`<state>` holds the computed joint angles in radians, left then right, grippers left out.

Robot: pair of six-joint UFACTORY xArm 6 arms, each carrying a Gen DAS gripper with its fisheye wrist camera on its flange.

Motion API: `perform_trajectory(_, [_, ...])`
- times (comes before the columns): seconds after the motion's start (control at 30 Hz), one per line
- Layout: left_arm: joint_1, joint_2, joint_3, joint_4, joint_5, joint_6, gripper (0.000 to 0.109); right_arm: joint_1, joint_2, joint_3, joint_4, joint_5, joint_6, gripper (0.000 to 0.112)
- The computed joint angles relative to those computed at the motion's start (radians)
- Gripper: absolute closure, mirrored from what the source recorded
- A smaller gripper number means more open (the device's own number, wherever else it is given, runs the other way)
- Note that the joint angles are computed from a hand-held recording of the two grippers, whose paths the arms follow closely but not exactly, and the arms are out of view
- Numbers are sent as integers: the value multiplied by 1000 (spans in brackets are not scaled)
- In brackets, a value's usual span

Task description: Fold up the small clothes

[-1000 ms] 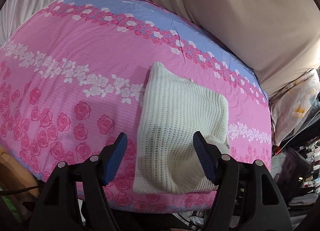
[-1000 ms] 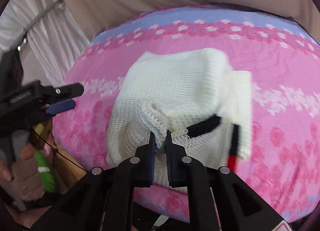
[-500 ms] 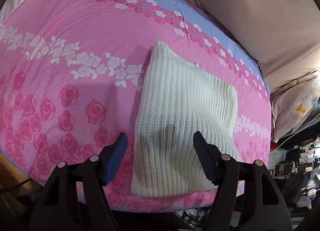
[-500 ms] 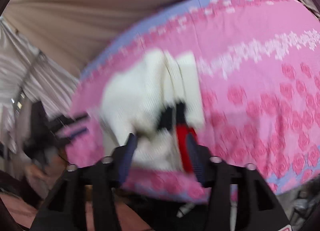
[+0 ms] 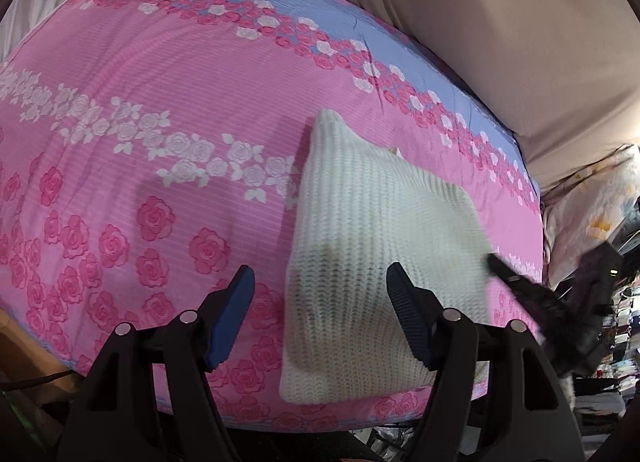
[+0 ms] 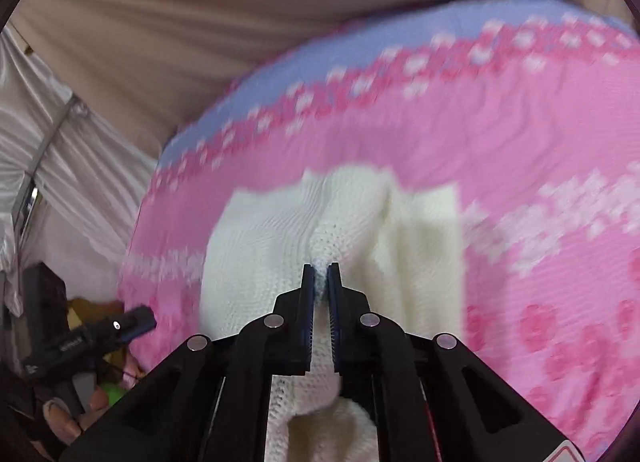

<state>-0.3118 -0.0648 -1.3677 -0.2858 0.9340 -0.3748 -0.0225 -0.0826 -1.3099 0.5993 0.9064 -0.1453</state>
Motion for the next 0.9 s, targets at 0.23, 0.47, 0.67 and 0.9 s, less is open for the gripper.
perform_trajectory(0.23, [6, 11, 14, -48, 20, 11, 42, -92, 1, 50, -58, 131, 74, 102])
perform_trajectory(0.47, [-10, 64, -32, -57, 39, 21, 42, -7, -48, 85, 45, 55, 53, 41])
perform_trajectory(0.67, [-14, 82, -82, -50, 40, 36, 42, 22, -3, 14, 74, 35, 13, 97])
perform_trajectory(0.9, [-10, 88, -54, -102, 30, 46, 40, -32, 27, 52, -142, 110, 39, 88])
